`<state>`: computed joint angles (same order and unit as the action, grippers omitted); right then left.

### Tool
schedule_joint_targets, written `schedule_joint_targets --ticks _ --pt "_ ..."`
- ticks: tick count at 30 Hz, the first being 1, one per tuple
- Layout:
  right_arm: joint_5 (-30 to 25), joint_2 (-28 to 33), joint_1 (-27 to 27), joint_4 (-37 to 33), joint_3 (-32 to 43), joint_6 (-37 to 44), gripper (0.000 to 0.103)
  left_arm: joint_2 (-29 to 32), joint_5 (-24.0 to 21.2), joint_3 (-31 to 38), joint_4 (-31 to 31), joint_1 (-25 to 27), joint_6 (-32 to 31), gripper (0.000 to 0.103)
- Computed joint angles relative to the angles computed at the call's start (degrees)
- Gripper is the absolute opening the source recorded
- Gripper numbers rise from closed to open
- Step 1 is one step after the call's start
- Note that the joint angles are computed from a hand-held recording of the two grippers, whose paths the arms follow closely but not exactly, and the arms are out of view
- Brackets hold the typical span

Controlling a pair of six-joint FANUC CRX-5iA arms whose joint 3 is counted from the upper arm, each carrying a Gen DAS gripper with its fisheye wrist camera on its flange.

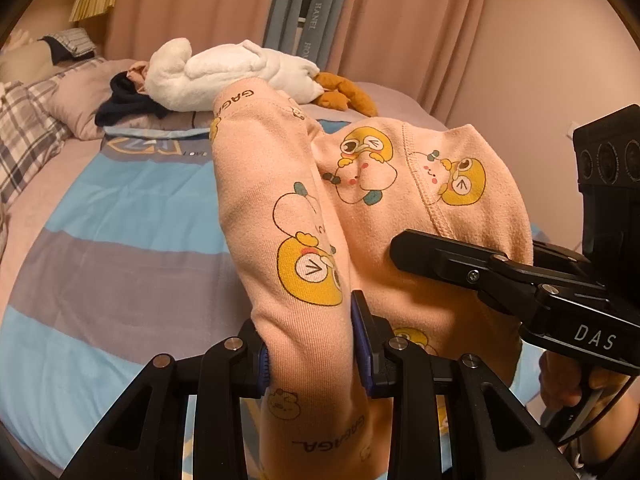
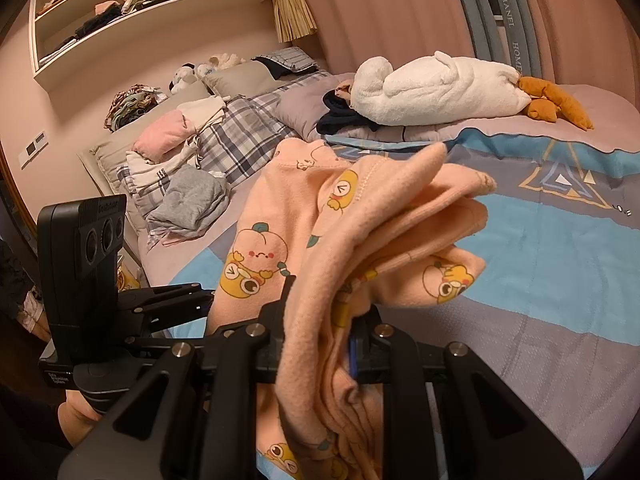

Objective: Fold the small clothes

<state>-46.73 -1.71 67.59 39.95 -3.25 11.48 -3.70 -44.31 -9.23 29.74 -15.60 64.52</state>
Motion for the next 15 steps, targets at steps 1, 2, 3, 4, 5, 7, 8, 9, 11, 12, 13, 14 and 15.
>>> schedule_joint_targets --ticks 1,2,3,4,5,7,8,9,11,12,13,14,15 --pt "0.0 0.2 0.0 -0.1 0.2 0.0 0.021 0.1 0.0 0.1 -0.2 0.0 0.1 0.032" --pt "0.1 0.3 -0.1 -0.3 0.3 0.2 0.021 0.3 -0.1 0.4 -0.5 -0.1 0.4 0.032" --pt "0.2 0.4 -0.3 -0.6 0.4 0.4 0.021 0.4 -0.2 0.6 -0.9 -0.1 0.6 0.032" --pt "0.3 0.5 -0.4 -0.8 0.5 0.5 0.021 0.5 -0.3 0.8 -1.1 -0.2 0.9 0.032" --pt "0.5 0.6 -0.6 -1.1 0.6 0.8 0.021 0.7 -0.4 1.0 -1.3 -0.2 1.1 0.032" --pt "0.8 0.9 -1.0 -1.7 0.9 1.3 0.021 0.9 -0.7 1.4 -1.8 -0.4 1.7 0.032" --pt "0.8 1.0 -1.1 -1.9 1.0 1.5 0.021 1.0 -0.8 1.6 -2.0 -0.4 2.0 0.032" --pt "1.0 1.1 -1.4 -2.2 1.0 1.7 0.021 1.1 -0.9 1.8 -2.2 -0.5 2.1 0.032" --pt "1.0 1.1 -1.4 -2.2 1.1 1.7 0.021 1.3 -1.0 2.0 -2.4 -0.5 2.3 0.032" --pt "1.1 1.2 -1.4 -2.2 1.1 1.7 0.021 1.4 -1.0 2.1 -2.4 -0.5 2.4 0.032" --pt "1.3 1.4 -1.6 -2.4 1.1 1.8 0.021 1.5 -1.0 2.1 -2.4 -0.5 2.4 0.032" --pt "1.4 1.5 -1.8 -2.6 1.2 2.0 0.021 1.5 -1.1 2.2 -2.6 -0.6 2.6 0.032" --pt "1.7 1.6 -2.0 -2.8 1.2 2.1 0.021 1.6 -1.1 2.3 -2.7 -0.7 2.9 0.032"
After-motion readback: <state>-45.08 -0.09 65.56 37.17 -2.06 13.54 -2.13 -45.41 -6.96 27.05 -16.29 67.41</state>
